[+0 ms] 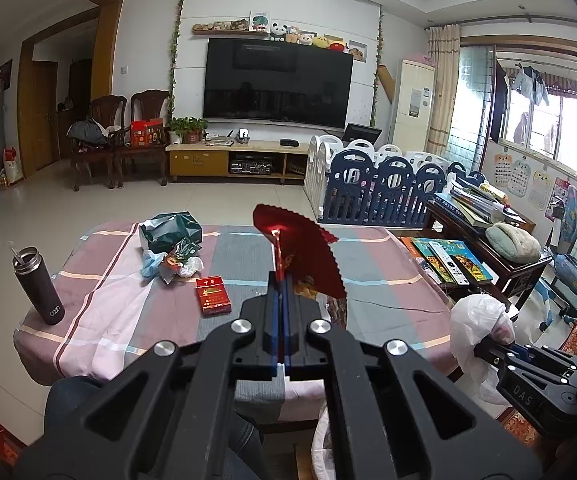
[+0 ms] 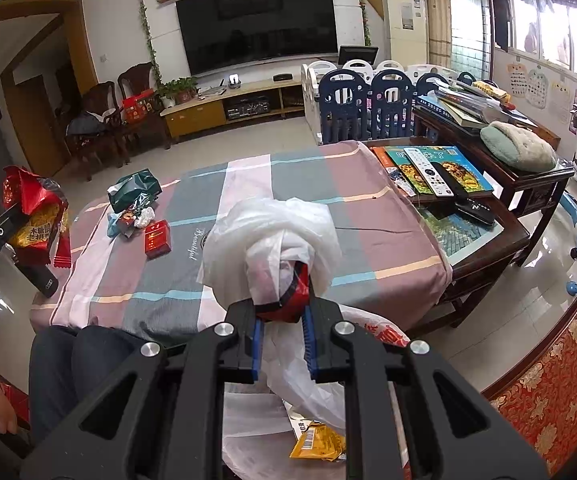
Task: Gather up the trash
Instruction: 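Hold both items lifted and carry them toward the wastebasket, then open both tools over the wastebasket to drop the items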
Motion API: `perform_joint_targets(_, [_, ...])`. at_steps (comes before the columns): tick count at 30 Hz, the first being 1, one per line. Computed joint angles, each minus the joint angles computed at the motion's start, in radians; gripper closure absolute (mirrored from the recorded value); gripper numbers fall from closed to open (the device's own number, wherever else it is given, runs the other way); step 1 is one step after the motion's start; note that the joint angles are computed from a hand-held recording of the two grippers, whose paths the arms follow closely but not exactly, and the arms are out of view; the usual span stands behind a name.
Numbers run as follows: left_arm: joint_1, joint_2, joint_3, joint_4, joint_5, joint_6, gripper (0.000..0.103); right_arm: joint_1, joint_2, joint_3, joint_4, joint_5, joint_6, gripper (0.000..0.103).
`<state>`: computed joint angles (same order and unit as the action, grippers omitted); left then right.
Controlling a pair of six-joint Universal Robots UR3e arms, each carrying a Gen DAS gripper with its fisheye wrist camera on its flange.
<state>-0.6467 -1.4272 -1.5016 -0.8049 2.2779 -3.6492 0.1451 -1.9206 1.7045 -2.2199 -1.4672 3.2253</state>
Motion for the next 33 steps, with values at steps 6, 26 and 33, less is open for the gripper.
perform_joint_targets(6, [0.003, 0.004, -0.008, 0.002, -0.007, -0.001, 0.1, -0.004, 0.003, 0.0, 0.006, 0.003, 0.005, 0.086])
perform_joint_targets(26, [0.012, 0.025, -0.043, 0.018, -0.014, -0.004, 0.1, 0.002, 0.017, 0.009, 0.01, 0.001, 0.006, 0.086])
perform_joint_targets(33, [0.038, 0.045, -0.059, 0.029, -0.08, -0.001, 0.101, -0.005, 0.025, 0.086, 0.002, -0.039, -0.009, 0.086])
